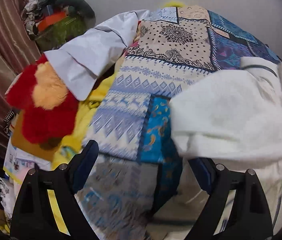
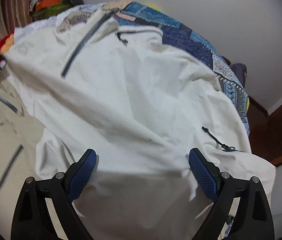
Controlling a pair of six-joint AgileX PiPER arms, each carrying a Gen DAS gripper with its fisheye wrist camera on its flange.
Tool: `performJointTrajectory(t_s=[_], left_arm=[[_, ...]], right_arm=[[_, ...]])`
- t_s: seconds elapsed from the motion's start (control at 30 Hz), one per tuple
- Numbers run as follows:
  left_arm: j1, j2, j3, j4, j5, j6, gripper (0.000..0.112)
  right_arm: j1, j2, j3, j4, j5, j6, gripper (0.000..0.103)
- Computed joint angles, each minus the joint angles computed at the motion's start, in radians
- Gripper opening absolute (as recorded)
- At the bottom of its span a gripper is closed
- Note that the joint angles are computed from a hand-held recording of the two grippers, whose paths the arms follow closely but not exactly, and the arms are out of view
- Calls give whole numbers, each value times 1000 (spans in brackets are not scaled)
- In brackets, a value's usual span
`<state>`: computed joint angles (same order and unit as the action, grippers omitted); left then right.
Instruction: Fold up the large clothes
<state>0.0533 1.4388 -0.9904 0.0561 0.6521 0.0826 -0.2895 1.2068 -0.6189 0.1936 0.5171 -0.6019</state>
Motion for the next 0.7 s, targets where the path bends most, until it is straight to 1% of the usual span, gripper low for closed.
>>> performJointTrajectory(t_s=[0.13,0.17,0.2,0.27,0.3,0.37,0.4,0.43,0.5,0.53,0.6,0.63,0.7], left_arm=[[93,-62,74,-202,37,216,89],[108,-66,100,-241,37,265,89],[109,-64,128,-248,25,287,89],[72,-53,180,-173,-35,227,89],[56,-42,204,-125,-74,180,89],[56,-42,264,-114,-172,166,89],[55,-55,293,-115,-213,175,90],[54,-61,310,-114,-238,184,90],[46,-75,355,-88,-300,187,91],[40,-84,385,-66,-339,182,91],[33,-99,451,-22,-428,173,91],[36,-101,469,-29,-458,191,91],[40,-106,497,-36,-504,218,92]], right_arm=[[-9,-48,-64,55,102,10,93],[-1,-62,-82,72,130,21,93],[15,-69,-97,77,151,41,93],[84,-61,-144,73,197,105,93],[124,-45,-167,60,203,138,93],[264,-3,-224,-7,205,264,93],[347,31,-257,-40,201,328,93],[389,57,-278,-52,192,353,93],[531,135,-336,-128,157,464,94],[619,205,-388,-200,135,544,94],[713,311,-469,-290,114,634,94],[768,395,-542,-335,110,676,94],[819,518,-658,-365,123,700,94]])
